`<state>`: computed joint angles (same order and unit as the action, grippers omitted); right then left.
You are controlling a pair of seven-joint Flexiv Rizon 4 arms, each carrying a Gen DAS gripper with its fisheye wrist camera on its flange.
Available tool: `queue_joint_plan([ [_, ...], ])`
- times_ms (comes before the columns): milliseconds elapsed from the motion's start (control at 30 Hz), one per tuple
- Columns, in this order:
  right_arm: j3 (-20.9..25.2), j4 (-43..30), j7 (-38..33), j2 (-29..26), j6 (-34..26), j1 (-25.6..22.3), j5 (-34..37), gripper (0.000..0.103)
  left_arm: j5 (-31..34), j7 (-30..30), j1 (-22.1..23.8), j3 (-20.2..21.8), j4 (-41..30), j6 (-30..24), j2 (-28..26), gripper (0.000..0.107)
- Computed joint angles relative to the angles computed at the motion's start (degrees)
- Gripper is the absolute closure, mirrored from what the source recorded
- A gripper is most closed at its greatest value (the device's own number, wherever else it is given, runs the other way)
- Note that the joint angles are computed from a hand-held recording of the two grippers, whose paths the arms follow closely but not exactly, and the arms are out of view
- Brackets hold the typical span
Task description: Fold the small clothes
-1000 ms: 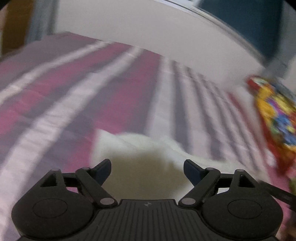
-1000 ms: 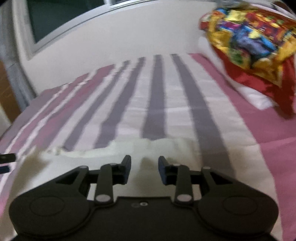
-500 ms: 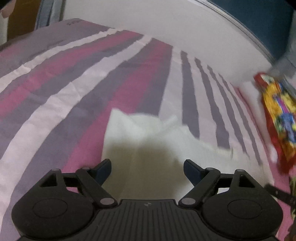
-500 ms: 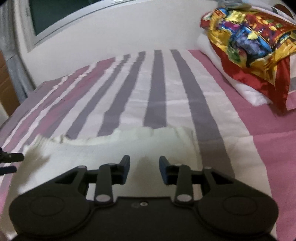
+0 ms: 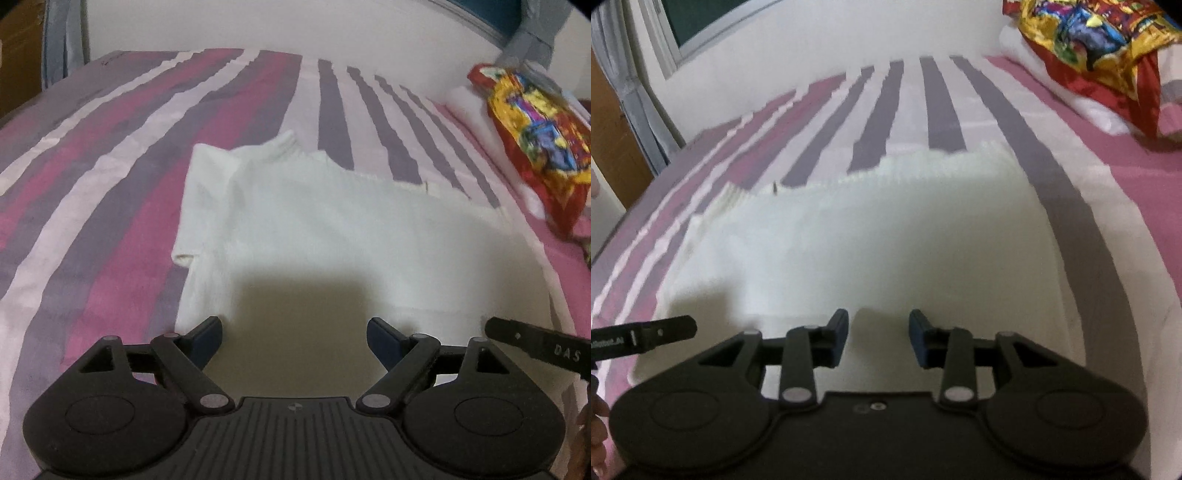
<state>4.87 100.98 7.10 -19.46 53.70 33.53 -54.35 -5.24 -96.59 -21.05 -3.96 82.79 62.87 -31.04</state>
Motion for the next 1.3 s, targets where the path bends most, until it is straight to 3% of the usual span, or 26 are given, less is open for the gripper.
queue_joint_plan([
  [233,-0.08,-0.10,1.78,0.86,-0.04,0.42,-1.96,0.064,3.07,-2.22,-1.03,2.13,-0.92,-0.59,0.74,0.022],
  [467,-0.98,-2.89,0.74,-1.55,1.80,0.12,-3.34,0.059,9.07,-7.07,-2.07,6.06,-5.68,-3.11,-1.60,0.022],
  [600,-1.92,-4.02,0.62,-3.33,3.51,0.21,-2.98,0.059,8.26,-8.01,-0.35,5.17,-7.32,-4.52,-3.25,0.022],
  [700,-2.63,-4.59,0.41,-4.36,4.67,0.40,-2.92,0.059,4.42,-7.91,2.19,3.05,-7.42,-5.30,-4.69,0.022],
  [1067,-4.86,-3.97,2.75,-5.16,8.83,0.63,-5.36,0.058,-18.02,2.28,12.31,-11.59,3.03,11.18,-6.19,0.022],
  [1200,-5.16,-3.42,4.26,-4.95,10.22,0.43,-6.63,0.057,-18.33,1.02,10.14,-7.78,2.00,12.74,-6.99,0.022],
  [1267,-5.11,-2.98,4.52,-4.79,10.84,0.15,-7.02,0.058,-19.79,0.64,10.72,-8.89,1.60,12.95,-7.61,0.021],
  [1300,-5.11,-2.85,4.61,-4.74,11.11,0.03,-7.21,0.058,-19.61,0.89,10.51,-8.80,0.63,12.10,-8.17,0.013],
])
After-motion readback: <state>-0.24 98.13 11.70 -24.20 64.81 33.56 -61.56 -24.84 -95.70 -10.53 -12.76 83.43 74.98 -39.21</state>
